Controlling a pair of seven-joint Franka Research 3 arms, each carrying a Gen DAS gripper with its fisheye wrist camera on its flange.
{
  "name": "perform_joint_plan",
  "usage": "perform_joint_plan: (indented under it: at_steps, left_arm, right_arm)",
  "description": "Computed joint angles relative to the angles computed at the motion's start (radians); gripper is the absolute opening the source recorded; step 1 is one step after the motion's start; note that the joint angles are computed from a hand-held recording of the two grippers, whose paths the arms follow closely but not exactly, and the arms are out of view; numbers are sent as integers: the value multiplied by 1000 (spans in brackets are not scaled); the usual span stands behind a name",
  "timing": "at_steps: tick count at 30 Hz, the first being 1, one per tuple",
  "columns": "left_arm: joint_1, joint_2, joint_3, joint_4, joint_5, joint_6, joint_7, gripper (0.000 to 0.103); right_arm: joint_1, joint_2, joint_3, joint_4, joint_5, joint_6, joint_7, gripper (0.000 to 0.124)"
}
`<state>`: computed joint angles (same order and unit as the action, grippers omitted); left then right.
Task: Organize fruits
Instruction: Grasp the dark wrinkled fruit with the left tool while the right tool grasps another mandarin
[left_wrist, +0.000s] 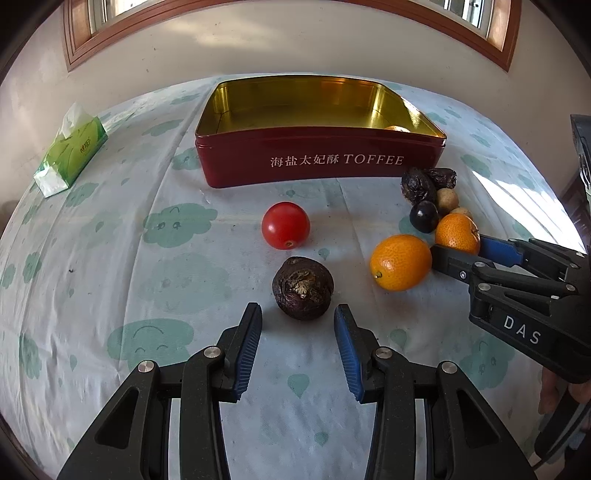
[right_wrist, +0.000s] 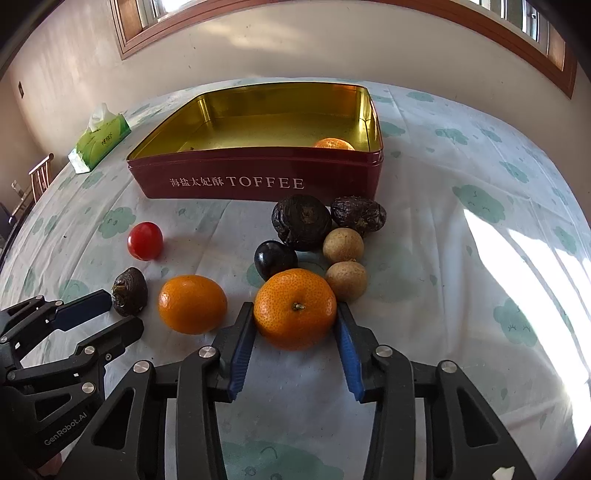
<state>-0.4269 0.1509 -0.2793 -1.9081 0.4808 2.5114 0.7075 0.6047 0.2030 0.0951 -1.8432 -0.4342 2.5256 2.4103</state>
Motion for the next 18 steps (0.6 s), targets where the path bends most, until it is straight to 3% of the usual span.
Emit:
perform_joint_plan:
  at_steps: [18]
  left_arm:
    - [-13, 37, 13, 44, 46, -14, -33, 42]
  right_arm:
    - [-13, -46, 15, -67, -9, 39, 32, 39]
